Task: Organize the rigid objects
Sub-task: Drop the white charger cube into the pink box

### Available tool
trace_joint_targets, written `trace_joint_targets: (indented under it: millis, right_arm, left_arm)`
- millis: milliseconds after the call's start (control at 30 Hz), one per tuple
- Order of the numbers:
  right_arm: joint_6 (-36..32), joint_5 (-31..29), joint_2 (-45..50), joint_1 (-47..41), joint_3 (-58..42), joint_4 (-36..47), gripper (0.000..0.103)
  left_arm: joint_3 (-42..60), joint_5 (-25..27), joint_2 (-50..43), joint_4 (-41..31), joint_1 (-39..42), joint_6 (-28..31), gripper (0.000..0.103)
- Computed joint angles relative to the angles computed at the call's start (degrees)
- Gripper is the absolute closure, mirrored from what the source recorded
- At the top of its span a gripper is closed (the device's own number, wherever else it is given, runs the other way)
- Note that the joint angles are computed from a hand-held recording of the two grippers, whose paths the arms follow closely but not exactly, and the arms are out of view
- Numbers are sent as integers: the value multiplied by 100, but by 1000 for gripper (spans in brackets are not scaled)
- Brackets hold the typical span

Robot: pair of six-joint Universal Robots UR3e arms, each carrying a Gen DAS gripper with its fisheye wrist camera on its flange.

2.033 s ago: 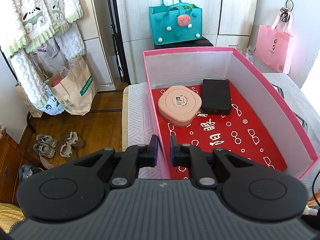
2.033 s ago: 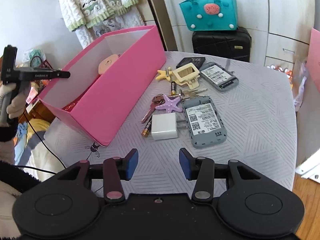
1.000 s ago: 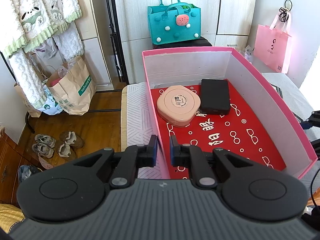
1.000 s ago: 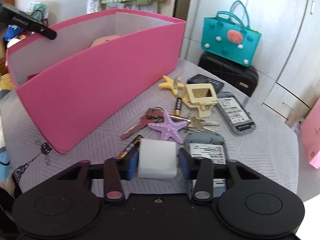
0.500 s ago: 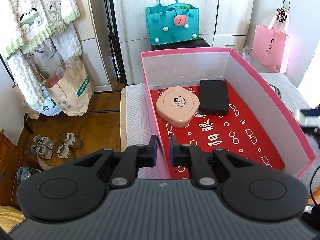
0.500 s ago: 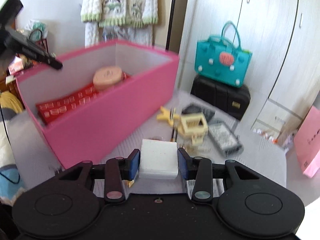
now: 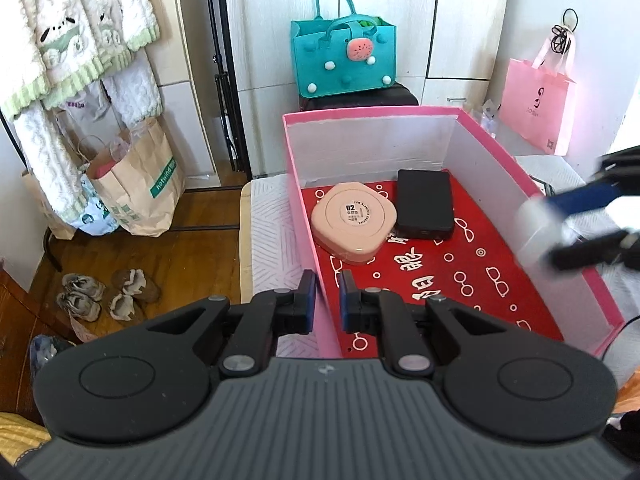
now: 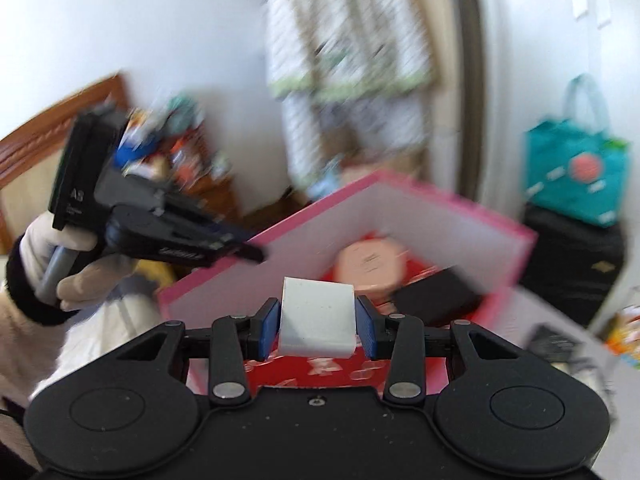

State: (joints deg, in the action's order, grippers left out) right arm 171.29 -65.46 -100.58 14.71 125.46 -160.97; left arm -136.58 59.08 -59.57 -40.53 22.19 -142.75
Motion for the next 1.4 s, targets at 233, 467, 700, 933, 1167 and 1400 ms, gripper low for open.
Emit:
trace_joint_targets:
  millis: [233, 467, 700, 933, 1167, 1400]
  right_arm:
    - [-3, -415, 2548, 644, -3017, 2063, 57]
    - [374, -662, 3914, 775, -4708, 3324, 57]
    - [560, -951, 4179, 843, -4976, 3045, 57]
    - [656, -241, 2980, 276, -3620, 2474, 51]
    - [517, 267, 645, -689, -1634, 2122, 49]
    - [-76, 37, -1787, -1929, -676, 3984, 49]
  left_arm:
    - [12, -207, 131, -306, 231, 160, 92]
    - [77, -144, 72, -294, 165, 159, 92]
    - [130, -155, 9, -304, 155, 86, 92]
    - [103, -238, 75, -396, 266, 122, 92]
    - [-30, -284, 147, -271, 299, -8, 92]
    - [-248, -147, 85, 347, 129, -491, 92]
